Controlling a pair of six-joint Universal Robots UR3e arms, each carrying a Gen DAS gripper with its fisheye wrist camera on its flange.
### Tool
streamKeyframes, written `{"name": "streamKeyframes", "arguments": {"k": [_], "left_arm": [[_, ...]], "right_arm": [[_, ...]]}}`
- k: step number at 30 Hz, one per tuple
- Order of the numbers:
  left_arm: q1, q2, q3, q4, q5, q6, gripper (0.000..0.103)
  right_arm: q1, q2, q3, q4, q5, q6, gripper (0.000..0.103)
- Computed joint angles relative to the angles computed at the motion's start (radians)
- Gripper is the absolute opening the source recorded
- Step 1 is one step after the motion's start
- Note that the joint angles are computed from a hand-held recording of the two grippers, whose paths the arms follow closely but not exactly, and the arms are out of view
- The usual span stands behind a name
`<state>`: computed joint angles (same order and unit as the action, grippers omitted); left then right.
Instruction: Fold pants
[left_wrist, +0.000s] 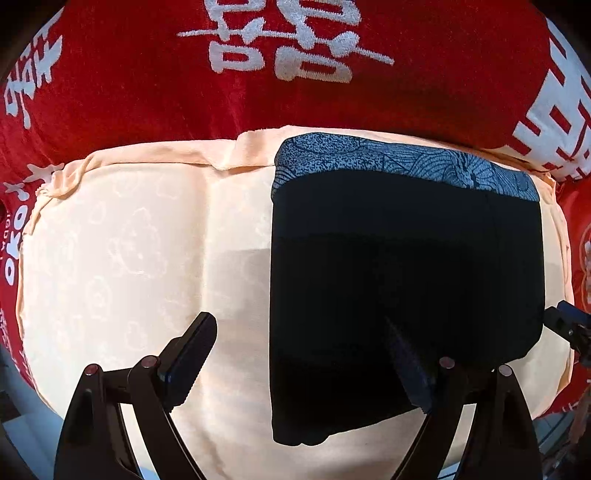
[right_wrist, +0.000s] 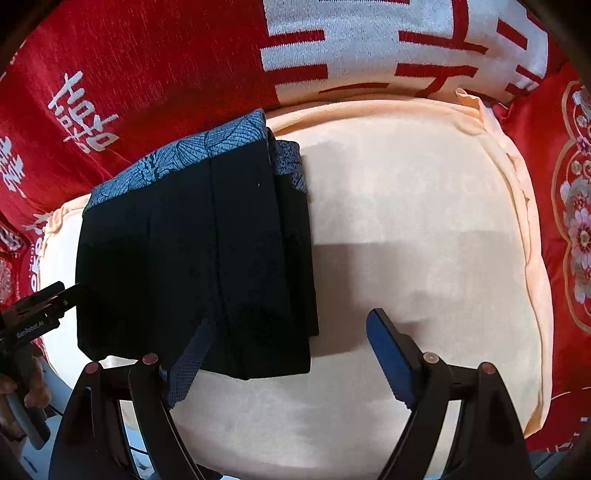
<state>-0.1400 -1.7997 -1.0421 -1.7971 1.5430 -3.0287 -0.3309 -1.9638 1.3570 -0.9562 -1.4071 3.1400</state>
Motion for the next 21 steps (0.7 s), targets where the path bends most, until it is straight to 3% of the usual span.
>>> {"name": "streamKeyframes", "arguments": {"k": [12,18,21], "left_arm": [[0.012,-0.048,0.069,-0.021,-0.033,-0.015,0.091],[0.036,-0.090,0.127,-0.039,-0.077,0.003,0.091],[0.072,-0.101,0.138,-0.071,-0.143,0.037,0.091]], "right_arm": [[-0.068,0.014,-0.009,0.006,-0.001,-0.071,0.087],[-0.091,0.027,-0.011,0.004,0.002,-0.105,0.087],[-0.126,0.030,-0.012,0.016,0.028,-0.147,0.087]]}}
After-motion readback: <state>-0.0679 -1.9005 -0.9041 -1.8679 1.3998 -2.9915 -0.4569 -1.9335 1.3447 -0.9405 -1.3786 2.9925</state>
